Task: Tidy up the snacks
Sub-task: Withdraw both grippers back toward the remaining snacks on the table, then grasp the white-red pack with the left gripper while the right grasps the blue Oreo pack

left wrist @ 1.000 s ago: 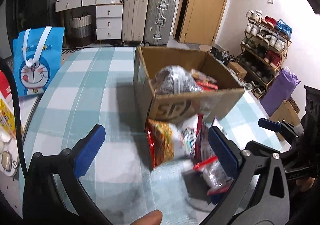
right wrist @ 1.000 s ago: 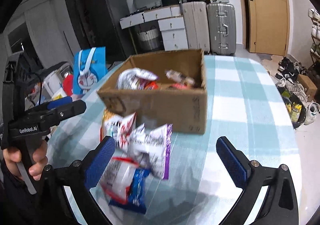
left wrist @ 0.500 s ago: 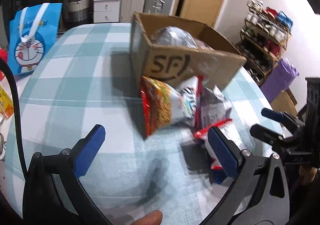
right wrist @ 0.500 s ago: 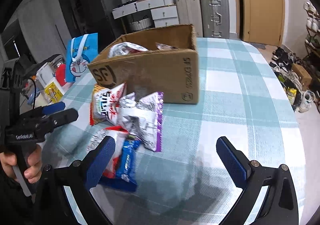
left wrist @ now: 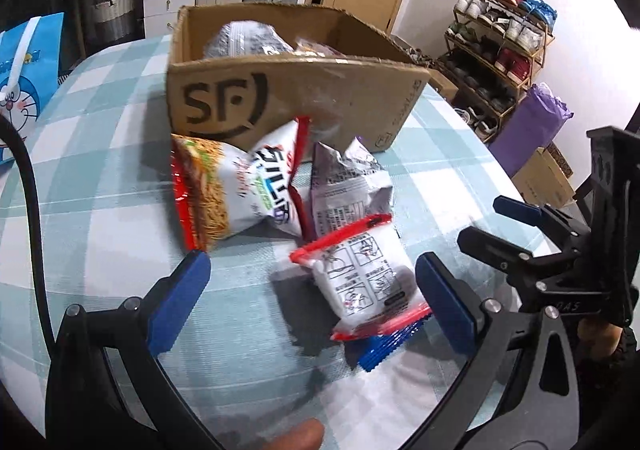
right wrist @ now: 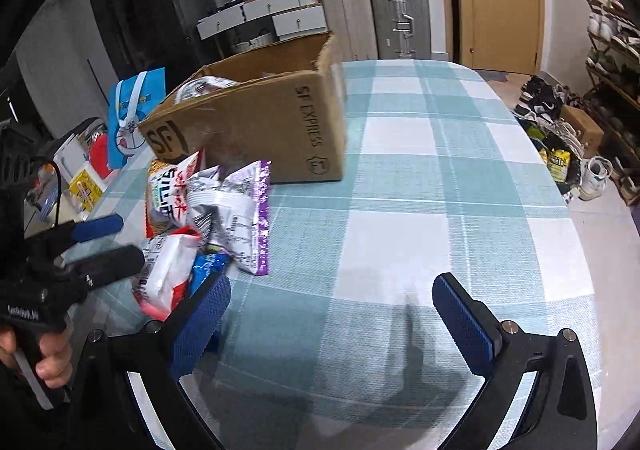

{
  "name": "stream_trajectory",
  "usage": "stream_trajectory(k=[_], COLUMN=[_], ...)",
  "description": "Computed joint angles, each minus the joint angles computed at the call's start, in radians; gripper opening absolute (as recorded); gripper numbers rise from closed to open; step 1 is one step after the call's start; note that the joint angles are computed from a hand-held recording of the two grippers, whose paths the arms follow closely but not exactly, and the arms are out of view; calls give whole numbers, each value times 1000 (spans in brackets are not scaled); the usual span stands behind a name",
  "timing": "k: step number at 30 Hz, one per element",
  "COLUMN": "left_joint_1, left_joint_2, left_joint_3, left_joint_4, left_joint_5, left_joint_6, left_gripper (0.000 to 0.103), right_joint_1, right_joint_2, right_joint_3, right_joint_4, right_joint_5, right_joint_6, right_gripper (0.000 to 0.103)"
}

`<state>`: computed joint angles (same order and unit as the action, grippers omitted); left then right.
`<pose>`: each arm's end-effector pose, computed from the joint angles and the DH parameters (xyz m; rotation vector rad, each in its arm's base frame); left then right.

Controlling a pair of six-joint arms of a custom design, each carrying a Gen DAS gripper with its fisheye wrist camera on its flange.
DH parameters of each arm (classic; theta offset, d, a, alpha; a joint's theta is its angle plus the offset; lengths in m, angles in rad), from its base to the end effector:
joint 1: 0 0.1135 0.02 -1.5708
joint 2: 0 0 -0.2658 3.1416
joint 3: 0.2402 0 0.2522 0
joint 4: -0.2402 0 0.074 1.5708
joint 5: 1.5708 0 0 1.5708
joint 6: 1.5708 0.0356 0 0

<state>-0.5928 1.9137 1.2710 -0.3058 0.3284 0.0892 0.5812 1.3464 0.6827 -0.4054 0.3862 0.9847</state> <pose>0.3288 -0.2353 0.1775 0.9817 2.3597 -0.6140 0.2098 0.1218 0.1752 0.6284 2.4424 0.1062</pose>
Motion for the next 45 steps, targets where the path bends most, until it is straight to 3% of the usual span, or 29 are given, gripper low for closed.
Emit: stream_trajectory(k=[5, 10, 13, 14, 15, 26, 29, 45], left_joint_1=[-25, -32, -35, -36, -38, 1, 15, 144], left_joint_2=[28, 50, 68, 81, 91, 19, -7, -4], left_joint_3=[14, 19, 37, 50, 61, -43, -70, -67], left_joint_4=[4, 15, -11, -30, -45, 61, 90, 98], left_joint_5=[2, 37, 54, 63, 70, 89, 48, 73], left_joint_6=[-11, -8, -4, -2, -1, -25, -48, -83], left_gripper=[101, 85, 64, 49, 44, 42, 42, 42], right_joint_1=[-3, 2, 2, 4, 6, 11, 16, 91], right_joint_2=[-15, -16, -7, -4, -1, 24, 63, 311], right_joint_3=[-19, -28, -30, -30, -29, -16, 7, 220], right_joint_4=[8, 15, 29, 30, 33, 47, 63, 87], right_joint_5=[6, 16, 8, 9, 8, -1, -28, -96], right_joint_6=[8, 18, 13, 15, 15, 13, -1, -53], right_gripper=[103, 103, 103, 103, 103, 103, 103, 103])
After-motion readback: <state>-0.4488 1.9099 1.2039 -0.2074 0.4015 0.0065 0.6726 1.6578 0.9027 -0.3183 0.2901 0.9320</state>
